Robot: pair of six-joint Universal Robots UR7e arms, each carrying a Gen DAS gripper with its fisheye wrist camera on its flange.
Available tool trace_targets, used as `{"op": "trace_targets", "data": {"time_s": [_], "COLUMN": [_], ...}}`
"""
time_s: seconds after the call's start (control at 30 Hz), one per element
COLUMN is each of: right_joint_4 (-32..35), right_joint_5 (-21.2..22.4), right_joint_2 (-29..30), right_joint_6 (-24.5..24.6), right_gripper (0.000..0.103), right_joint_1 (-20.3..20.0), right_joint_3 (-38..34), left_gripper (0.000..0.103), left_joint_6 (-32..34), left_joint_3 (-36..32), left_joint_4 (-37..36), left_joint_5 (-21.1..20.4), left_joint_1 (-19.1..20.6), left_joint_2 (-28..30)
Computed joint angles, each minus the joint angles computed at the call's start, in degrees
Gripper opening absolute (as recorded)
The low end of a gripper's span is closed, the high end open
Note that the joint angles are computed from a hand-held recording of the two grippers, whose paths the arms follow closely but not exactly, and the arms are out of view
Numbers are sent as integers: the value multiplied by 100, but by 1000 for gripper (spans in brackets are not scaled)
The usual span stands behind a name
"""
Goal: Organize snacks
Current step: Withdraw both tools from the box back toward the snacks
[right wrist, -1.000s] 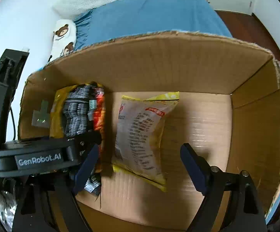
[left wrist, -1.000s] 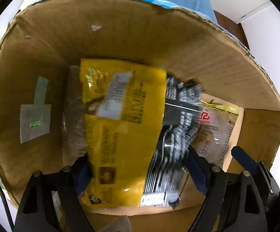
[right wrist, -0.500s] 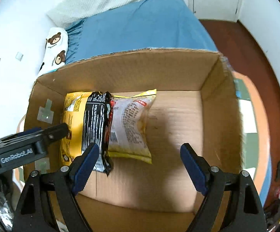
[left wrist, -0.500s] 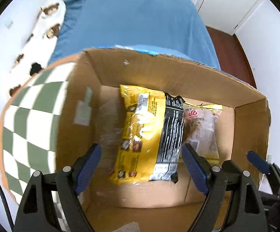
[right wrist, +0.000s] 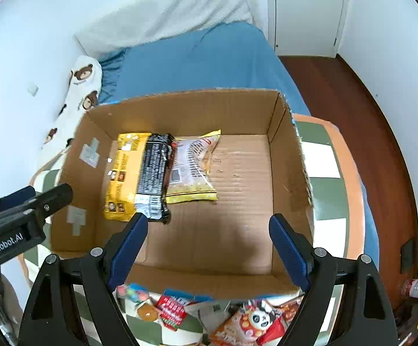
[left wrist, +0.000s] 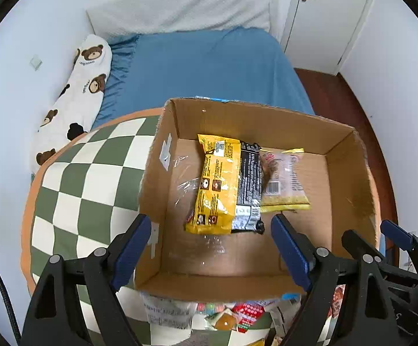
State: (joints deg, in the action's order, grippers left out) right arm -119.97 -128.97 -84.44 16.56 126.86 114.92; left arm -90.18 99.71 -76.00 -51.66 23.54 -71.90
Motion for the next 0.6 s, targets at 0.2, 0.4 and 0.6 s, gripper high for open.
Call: {"op": "trace_targets", "data": {"time_s": [0.2, 0.4, 0.6], "right_joint_4": [373, 1011, 1902], "right_joint_5": [30, 248, 647], "right_joint_2": [-422, -1004, -2034], "right_joint_6": [373, 916, 1483], "right_gripper": [88, 88, 87], "right_joint_1": [354, 467, 113], "right_joint_3": [23, 411, 1213], "left_gripper": [85, 85, 85], "left_joint_6": [-447, -792, -292], "left_joint_3": [36, 491, 1571], "left_joint_4": [272, 239, -889], "left_joint_5": [-75, -576, -1765], "left_joint_1": [-485, -934, -1303], "left_joint_2": [-150, -297, -227]}}
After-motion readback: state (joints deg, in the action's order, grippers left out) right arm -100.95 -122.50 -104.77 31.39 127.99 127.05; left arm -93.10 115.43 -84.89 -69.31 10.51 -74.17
